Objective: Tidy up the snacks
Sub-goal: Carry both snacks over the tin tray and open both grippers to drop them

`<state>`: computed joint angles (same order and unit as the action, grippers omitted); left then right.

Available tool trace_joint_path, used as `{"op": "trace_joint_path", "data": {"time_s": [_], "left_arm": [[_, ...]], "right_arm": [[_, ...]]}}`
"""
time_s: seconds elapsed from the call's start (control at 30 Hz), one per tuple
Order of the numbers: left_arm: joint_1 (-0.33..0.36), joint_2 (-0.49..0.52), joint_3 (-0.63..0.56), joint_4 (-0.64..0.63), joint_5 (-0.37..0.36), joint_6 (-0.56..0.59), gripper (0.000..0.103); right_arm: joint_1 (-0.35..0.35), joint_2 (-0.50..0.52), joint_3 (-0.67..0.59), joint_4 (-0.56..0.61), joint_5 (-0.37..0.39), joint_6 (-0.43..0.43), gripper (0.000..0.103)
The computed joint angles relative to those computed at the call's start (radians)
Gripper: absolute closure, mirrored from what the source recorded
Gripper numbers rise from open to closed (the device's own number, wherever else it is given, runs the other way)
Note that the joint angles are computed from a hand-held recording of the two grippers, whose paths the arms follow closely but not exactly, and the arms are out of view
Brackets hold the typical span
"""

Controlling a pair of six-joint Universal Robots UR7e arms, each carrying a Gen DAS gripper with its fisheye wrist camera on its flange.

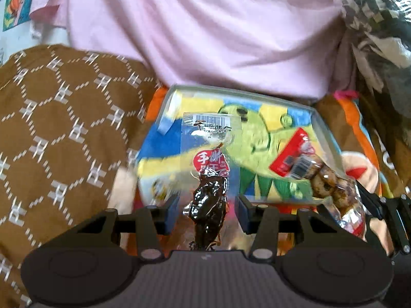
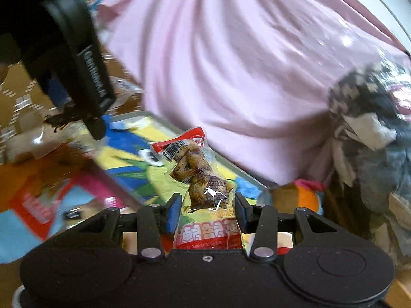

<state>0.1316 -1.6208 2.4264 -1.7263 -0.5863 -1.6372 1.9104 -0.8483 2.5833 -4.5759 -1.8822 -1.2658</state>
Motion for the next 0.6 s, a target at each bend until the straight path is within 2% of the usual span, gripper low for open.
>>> {"op": "trace_joint_path", "data": {"time_s": [0.17, 0.3, 0.37, 0.47, 0.6], "left_arm": [[0.12, 0.12, -0.012, -0.29, 0.098, 0.179, 0.052], [0.204, 0.25, -0.032, -0.56, 0.153, 0.365, 0.052], [0.241, 0.322, -0.051, -0.698, 0.165, 0.461, 0.052], [0.288, 0.416, -0.087, -0.864, 0.168, 0.582, 0.052], [0.325, 0.492, -0.125, -0.944, 0.156, 0.662, 0.052]], "right_arm": [[-0.091, -0.012, -0.055, 0.008, 0.092, 0.065, 0.058], [-0.161, 0.013, -0.073, -0.01, 0.155, 0.109, 0.058], [-0.194, 0.026, -0.079, -0.015, 0.185, 0.125, 0.058], [-0.216, 0.031, -0.094, 0.011, 0.187, 0.141, 0.057], [-0.225, 0.03, -0.103, 0.036, 0.178, 0.167, 0.057]]}}
